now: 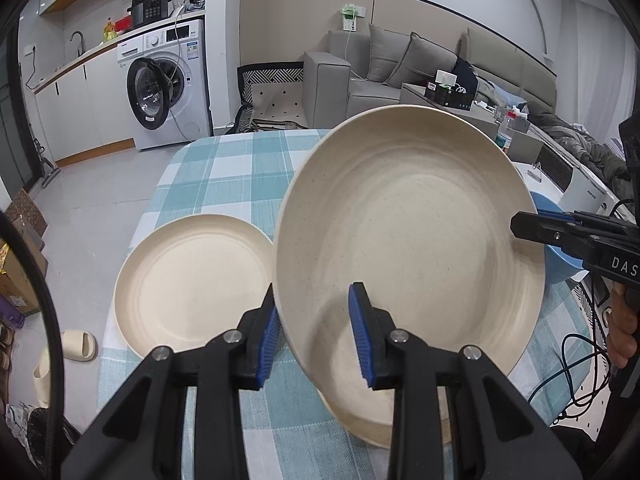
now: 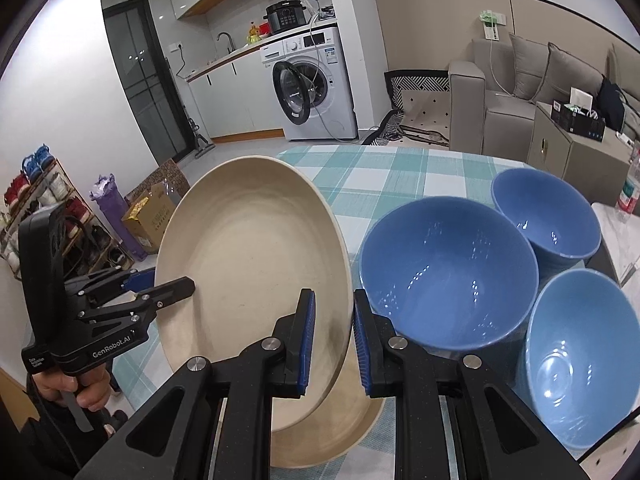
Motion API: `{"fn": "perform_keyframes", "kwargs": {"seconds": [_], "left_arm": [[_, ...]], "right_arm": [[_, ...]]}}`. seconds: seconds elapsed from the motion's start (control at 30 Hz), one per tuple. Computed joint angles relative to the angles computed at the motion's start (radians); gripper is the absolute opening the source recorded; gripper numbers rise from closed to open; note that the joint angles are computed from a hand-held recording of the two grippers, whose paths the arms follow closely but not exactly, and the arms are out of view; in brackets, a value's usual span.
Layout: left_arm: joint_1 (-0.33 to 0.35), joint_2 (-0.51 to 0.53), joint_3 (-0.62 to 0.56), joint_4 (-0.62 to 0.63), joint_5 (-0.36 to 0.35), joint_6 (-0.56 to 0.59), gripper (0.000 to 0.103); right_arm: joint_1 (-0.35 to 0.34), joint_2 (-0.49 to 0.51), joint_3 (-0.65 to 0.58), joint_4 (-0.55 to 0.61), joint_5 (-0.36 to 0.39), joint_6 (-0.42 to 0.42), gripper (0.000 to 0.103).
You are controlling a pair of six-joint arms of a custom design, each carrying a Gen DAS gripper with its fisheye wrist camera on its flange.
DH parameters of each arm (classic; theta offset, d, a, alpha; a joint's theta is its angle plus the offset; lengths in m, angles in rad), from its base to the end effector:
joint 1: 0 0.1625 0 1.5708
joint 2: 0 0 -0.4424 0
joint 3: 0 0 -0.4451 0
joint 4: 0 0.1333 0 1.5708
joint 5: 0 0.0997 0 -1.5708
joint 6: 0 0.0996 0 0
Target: Organize plates and bowls
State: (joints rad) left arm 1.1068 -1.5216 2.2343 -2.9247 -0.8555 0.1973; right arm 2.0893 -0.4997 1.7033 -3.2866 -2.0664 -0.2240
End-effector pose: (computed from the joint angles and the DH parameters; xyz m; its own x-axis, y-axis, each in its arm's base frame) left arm -0.0387 -0.5212 0.3127 -0.7638 0.1277 -0.6326 0.5184 0.7053 -0.4835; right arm 0.4106 -0.5462 -0.0685 -0.7616 -0.3959 0.5130 -0.6166 0.6863 -0.3858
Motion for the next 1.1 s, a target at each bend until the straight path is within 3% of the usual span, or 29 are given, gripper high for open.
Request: {"fn": "perform_keyframes", "kwargs": {"seconds": [0.63,1.1], "left_arm": [[0.017,0.002,0.024,0.007,-0.01,-0.015,0.031],[0.035,0.035,0.015,0.032,-0.003,-0.017,0.031]], "right_arm": [[-0.034,0.017,0.083,-0.103,0.031,0.046,0.019],[-0.059,0.017,0.115,-0.106,0.043,0.075,0.019]]}}
